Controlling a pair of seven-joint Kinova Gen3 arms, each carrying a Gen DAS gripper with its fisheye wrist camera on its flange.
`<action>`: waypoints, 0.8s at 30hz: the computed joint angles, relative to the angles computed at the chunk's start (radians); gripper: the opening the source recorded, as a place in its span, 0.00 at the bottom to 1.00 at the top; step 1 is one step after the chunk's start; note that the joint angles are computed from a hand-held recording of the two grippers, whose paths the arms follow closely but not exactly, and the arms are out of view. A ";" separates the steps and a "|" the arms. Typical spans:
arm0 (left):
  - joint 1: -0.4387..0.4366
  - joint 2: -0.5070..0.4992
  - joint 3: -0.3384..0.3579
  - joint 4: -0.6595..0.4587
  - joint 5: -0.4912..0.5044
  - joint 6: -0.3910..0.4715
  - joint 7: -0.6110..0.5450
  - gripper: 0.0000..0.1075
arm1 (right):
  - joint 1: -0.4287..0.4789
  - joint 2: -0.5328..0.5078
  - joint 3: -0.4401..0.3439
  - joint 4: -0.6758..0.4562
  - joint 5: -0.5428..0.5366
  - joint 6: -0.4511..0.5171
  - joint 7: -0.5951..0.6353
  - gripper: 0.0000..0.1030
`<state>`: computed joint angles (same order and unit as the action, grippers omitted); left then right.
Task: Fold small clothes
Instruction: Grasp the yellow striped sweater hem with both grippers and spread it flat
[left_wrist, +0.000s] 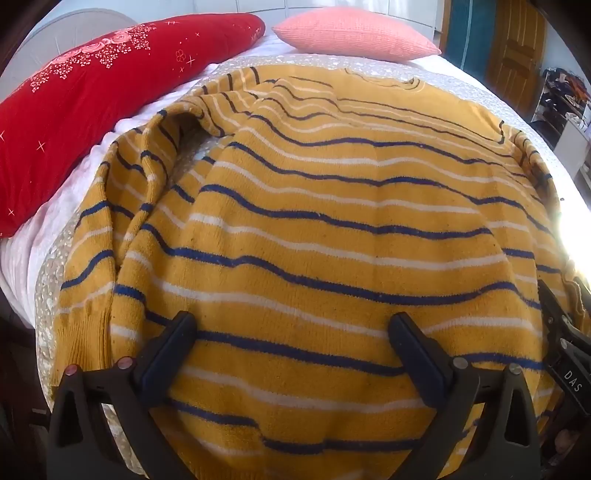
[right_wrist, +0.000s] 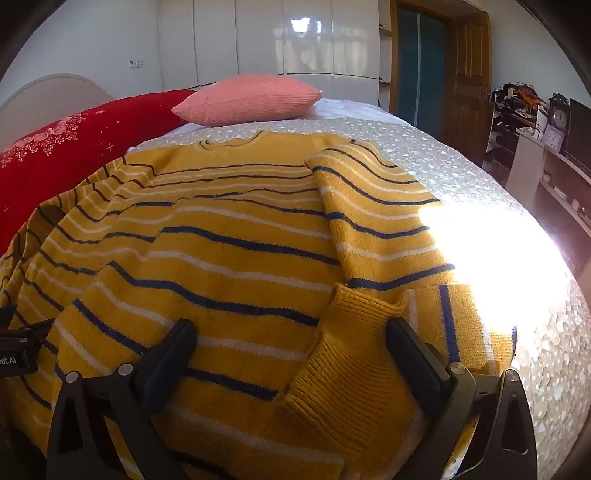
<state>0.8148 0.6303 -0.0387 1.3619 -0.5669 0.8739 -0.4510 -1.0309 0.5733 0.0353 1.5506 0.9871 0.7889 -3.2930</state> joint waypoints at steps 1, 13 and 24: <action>0.018 -0.002 -0.020 0.010 -0.004 -0.014 0.008 0.96 | 0.002 0.000 -0.002 -0.002 -0.003 0.002 0.004 1.00; 0.034 -0.001 -0.053 0.008 0.040 -0.019 -0.023 0.96 | -0.029 0.006 0.001 0.012 0.061 0.013 -0.072 1.00; 0.086 -0.010 -0.084 0.044 -0.038 -0.036 0.060 0.96 | -0.017 0.002 -0.011 0.030 0.082 0.015 -0.082 1.00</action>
<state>0.9005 0.6205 -0.1226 1.4059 -0.6054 0.8374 -0.3915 -1.0476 0.5750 0.0244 1.5804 1.0692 0.8042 -3.3752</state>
